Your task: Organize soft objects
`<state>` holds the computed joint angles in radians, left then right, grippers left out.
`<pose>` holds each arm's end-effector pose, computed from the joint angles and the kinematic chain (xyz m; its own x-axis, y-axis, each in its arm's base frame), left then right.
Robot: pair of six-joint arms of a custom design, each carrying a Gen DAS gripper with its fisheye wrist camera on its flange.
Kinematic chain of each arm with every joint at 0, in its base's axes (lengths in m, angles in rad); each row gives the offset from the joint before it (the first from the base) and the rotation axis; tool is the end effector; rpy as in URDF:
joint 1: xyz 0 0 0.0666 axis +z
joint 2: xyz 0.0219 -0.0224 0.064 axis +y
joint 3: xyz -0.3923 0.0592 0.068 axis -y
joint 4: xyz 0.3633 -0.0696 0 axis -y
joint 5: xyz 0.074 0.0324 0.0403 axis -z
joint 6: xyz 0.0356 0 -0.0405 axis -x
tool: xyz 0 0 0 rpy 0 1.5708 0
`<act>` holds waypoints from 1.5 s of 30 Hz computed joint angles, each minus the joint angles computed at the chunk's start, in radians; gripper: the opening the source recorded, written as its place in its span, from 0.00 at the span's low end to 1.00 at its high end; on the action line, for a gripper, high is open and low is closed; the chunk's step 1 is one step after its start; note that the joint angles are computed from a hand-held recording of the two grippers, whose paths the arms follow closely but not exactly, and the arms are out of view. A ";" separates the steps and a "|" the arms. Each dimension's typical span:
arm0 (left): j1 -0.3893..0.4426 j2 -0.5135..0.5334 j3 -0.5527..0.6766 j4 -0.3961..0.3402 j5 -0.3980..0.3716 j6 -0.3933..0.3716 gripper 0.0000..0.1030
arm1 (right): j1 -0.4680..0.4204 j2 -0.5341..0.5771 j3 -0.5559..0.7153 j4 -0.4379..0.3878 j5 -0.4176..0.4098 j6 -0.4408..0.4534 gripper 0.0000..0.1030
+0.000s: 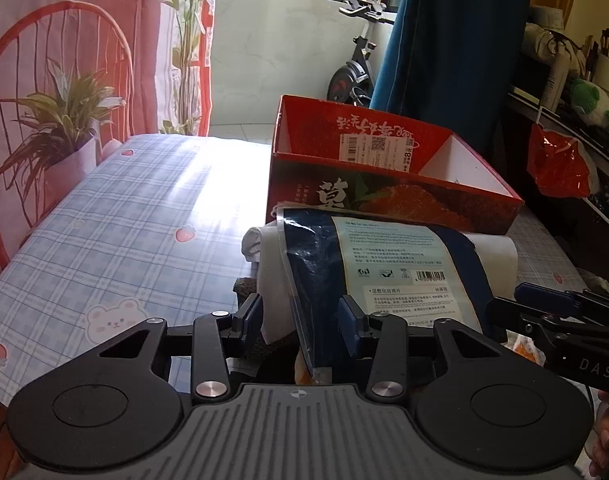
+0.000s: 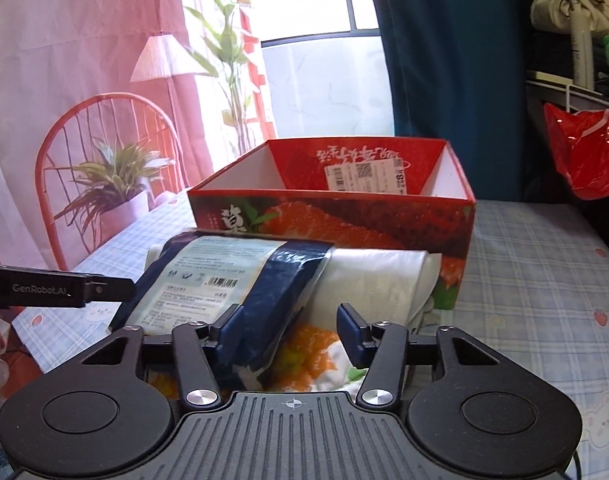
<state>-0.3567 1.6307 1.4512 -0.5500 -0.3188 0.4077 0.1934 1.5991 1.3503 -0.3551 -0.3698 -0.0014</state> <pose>0.5200 -0.1823 0.3813 -0.6180 -0.1715 -0.7672 -0.1442 0.9841 -0.1038 0.5287 0.1163 0.3703 -0.5579 -0.1079 -0.8228 -0.4704 0.8580 0.2064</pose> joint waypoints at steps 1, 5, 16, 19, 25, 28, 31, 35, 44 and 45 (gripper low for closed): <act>0.002 0.001 -0.005 0.010 0.017 -0.001 0.43 | 0.001 0.000 0.000 -0.003 -0.006 0.004 0.43; 0.013 0.005 -0.027 0.055 0.106 0.009 0.41 | 0.002 0.000 0.002 -0.013 -0.021 0.014 0.41; 0.022 0.026 -0.023 0.063 0.132 0.059 0.36 | -0.002 0.019 0.018 -0.048 -0.060 0.021 0.40; 0.025 0.033 -0.016 0.058 0.151 0.073 0.38 | -0.004 0.024 0.021 -0.054 -0.066 0.016 0.39; 0.030 0.040 -0.019 0.071 0.188 0.078 0.42 | -0.001 0.030 0.026 -0.070 -0.074 0.016 0.37; 0.036 0.047 -0.019 0.086 0.215 0.083 0.42 | 0.003 0.036 0.033 -0.081 -0.082 0.025 0.32; 0.028 0.057 -0.004 0.090 0.219 0.051 0.36 | 0.002 0.037 0.034 -0.086 -0.086 0.018 0.27; 0.016 0.057 0.000 0.108 0.230 0.025 0.32 | -0.011 0.015 0.011 -0.043 -0.072 -0.011 0.24; 0.005 0.039 -0.021 0.151 0.205 0.021 0.32 | -0.017 -0.003 -0.007 -0.006 -0.085 -0.005 0.23; 0.004 0.036 -0.023 0.157 0.204 0.018 0.32 | -0.017 -0.005 -0.009 0.001 -0.082 -0.004 0.23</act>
<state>-0.3526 1.6670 1.4280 -0.3931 -0.1152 0.4252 0.1769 1.5943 1.3418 -0.3542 -0.4522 -0.0057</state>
